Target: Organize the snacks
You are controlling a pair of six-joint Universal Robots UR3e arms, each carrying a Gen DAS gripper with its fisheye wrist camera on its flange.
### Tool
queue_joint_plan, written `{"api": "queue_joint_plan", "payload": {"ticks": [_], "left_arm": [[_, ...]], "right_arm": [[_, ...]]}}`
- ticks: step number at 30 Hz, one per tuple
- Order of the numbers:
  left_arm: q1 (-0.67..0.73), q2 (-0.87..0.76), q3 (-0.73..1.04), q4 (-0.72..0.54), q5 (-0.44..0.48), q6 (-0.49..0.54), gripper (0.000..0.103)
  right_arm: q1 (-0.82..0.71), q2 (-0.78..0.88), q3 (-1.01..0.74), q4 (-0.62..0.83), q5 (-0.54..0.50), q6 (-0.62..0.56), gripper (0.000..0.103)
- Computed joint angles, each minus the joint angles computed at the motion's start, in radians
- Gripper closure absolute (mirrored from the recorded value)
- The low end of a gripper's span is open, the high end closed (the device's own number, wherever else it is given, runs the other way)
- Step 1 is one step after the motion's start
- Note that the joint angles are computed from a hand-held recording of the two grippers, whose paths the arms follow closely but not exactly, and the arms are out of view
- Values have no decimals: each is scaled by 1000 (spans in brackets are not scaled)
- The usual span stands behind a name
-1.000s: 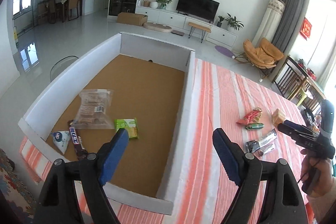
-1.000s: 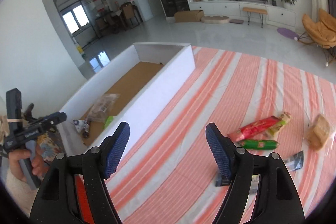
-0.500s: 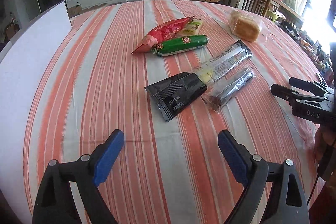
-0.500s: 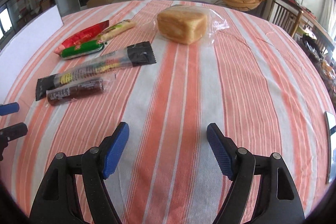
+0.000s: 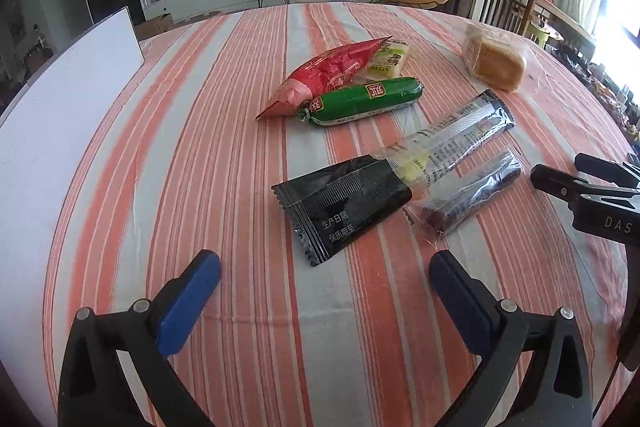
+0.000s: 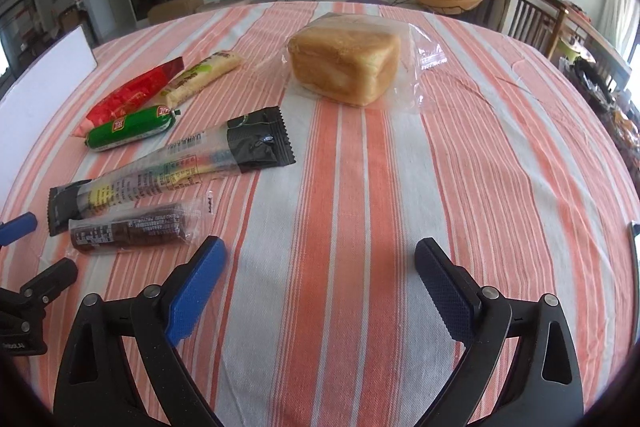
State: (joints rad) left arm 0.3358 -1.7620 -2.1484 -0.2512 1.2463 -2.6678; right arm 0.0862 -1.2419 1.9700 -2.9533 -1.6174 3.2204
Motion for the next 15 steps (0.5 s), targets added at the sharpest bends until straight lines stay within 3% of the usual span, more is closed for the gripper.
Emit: {"api": "queue_joint_plan", "payload": {"ticks": [15], "left_arm": [[-1, 4, -3, 0, 1, -1, 0]], "right_arm": [[0, 6, 1, -8, 0, 0, 5]]}}
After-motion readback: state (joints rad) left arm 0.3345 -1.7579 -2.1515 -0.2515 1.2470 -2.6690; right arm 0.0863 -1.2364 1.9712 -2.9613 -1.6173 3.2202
